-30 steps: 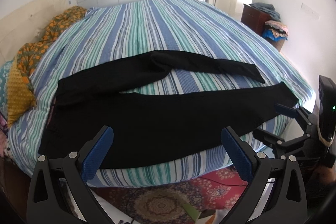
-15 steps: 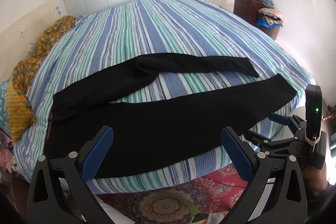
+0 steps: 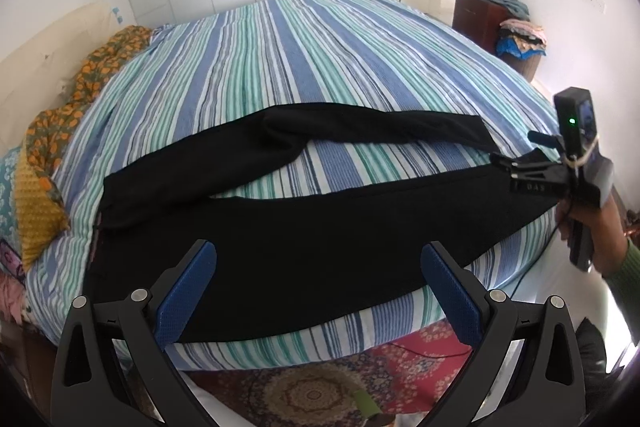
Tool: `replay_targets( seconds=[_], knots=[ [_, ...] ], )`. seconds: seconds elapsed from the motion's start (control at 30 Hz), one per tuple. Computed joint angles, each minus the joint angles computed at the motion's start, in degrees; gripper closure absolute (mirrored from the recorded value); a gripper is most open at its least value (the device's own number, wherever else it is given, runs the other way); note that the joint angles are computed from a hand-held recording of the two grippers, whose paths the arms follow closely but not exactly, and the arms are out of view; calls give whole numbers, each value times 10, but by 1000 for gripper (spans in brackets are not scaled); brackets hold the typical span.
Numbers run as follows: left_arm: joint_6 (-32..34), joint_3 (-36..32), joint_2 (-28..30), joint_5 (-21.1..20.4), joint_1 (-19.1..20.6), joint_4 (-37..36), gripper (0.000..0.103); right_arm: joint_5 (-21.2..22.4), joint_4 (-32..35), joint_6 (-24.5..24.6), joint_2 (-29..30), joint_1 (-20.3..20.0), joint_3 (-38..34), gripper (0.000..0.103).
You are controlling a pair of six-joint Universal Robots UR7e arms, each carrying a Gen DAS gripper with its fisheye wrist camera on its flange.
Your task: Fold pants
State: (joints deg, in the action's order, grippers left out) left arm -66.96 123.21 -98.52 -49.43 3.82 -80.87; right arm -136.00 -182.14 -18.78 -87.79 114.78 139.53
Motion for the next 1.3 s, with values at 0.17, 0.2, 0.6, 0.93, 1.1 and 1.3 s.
replay_targets(
  seconds=[0.17, 0.2, 0.6, 0.93, 1.1, 1.3],
  knots=[
    [-7, 9, -8, -10, 21, -2, 1, 61, 72, -89, 36, -109, -64, 5],
    [-8, 11, -8, -13, 26, -3, 1, 62, 60, -109, 58, -112, -75, 5],
    [-13, 27, -19, -10, 61, 1, 1, 77, 397, -106, 161, -98, -343, 98],
    [8, 35, -10, -11, 73, -30, 1, 38, 316, -43, 267, -154, -582, 4],
    [31, 49, -5, -55, 108, -80, 1, 127, 315, 73, 159, -246, -443, 7],
    [47, 41, 27, -50, 98, -80, 1, 254, 287, 106, 137, -308, -374, 8]
  ],
)
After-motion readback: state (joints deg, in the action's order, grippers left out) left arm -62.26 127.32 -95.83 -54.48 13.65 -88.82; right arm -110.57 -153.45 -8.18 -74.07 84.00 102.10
